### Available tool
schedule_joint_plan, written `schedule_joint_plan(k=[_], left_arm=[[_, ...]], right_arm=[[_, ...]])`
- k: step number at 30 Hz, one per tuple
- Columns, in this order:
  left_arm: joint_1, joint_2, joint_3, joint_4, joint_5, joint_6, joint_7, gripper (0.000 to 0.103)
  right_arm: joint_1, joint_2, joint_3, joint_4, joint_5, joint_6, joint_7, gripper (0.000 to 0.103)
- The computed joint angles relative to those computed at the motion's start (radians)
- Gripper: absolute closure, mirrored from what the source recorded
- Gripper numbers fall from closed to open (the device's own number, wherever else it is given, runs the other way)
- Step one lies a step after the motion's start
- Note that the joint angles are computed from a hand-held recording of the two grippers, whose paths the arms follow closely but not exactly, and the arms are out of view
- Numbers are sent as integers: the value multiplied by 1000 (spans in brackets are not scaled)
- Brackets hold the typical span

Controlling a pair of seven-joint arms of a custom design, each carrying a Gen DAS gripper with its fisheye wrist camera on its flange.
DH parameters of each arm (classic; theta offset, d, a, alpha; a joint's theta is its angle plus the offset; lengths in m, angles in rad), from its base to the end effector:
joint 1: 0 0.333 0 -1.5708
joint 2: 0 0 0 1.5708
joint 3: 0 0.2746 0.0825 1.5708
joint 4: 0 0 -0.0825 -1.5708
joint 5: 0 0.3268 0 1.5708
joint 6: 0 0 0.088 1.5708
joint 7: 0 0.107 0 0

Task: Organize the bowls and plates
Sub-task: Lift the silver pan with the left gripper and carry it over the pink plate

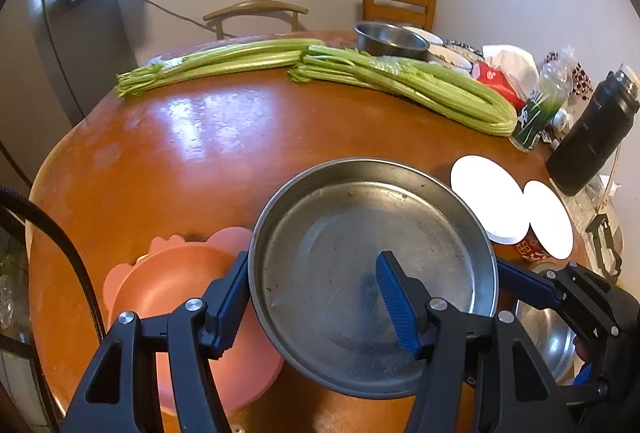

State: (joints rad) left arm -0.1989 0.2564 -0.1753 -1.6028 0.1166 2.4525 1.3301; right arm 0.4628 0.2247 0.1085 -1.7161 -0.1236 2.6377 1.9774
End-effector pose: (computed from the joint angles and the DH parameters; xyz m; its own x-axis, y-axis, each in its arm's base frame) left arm 0.5798 -0.2148 0.5265 -0.2005 -0.9773 0.0680 -0.8180 0.1289 -0.5606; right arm 0.5164 0.3284 0.5161 0.2916 -0.9415 -0.1691 -0.7719 -0.1272 -0.6229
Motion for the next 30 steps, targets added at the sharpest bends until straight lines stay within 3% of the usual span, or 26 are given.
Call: schedule_joint_plan(k=[16, 30], left_arm=[[63, -177, 19, -222, -18, 81, -44, 41], [126, -279, 39, -369, -21, 125, -65, 41]], right_arm=[[52, 31, 29, 76, -13, -12, -76, 46], [116, 167, 35, 269, 0, -93, -175, 46]])
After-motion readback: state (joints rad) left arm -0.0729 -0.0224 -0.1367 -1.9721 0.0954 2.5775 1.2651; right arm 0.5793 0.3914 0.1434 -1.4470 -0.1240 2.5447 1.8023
